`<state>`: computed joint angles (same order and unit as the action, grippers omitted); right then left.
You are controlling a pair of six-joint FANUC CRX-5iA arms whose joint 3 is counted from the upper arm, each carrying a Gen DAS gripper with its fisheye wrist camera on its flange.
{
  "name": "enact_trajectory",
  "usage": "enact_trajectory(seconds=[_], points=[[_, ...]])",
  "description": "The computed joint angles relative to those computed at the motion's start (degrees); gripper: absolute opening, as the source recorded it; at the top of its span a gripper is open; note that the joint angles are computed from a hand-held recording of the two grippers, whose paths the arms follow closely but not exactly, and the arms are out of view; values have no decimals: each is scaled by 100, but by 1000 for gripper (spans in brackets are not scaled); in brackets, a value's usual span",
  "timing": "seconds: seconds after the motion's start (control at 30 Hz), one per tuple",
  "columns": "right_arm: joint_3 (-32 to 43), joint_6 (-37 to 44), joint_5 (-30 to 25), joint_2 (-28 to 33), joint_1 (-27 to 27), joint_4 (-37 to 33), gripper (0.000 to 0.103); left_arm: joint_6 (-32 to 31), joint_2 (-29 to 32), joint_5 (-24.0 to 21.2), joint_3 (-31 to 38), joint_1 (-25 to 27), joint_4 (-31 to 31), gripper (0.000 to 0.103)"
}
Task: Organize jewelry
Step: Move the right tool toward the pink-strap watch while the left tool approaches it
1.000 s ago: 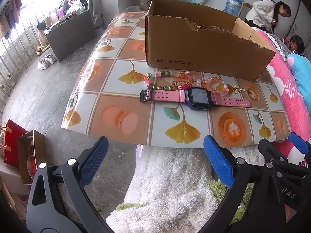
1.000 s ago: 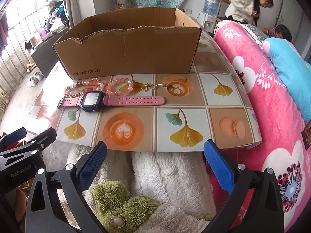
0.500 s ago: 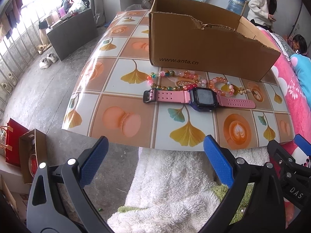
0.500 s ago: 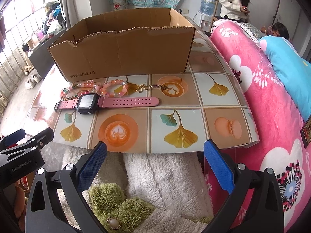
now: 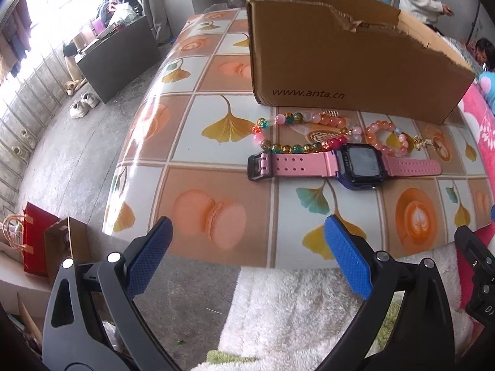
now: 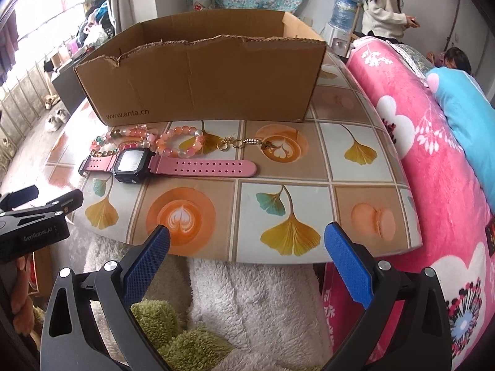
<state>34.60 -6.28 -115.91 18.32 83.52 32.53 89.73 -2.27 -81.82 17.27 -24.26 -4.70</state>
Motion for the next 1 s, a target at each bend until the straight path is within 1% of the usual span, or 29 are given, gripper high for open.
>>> enact_trajectory(seconds=[0.17, 0.33, 0.43, 0.6, 0.73, 0.9, 1.0], points=[[-445, 193, 324, -180, -176, -5, 98, -133, 295, -97, 258, -275, -450, 95], [-884, 347, 665, -378, -315, -1, 97, -290, 272, 201, 193, -367, -536, 95], [-1008, 470, 740, -413, -392, -75, 97, -421, 278, 332, 169, -388, -509, 95], [-1382, 321, 1078, -626, -381, -8, 98, -487, 345, 368, 192, -300, -267, 95], [-1671, 104, 1356, -846, -400, -35, 98, -525, 345, 431, 48, -36, 145, 96], [-1647, 101, 1360, -807, -383, 3, 98, -606, 373, 433, -76, 215, 577, 96], [-1648, 91, 1357, -813, -378, -10, 98, -621, 352, 486, -143, 244, 637, 96]])
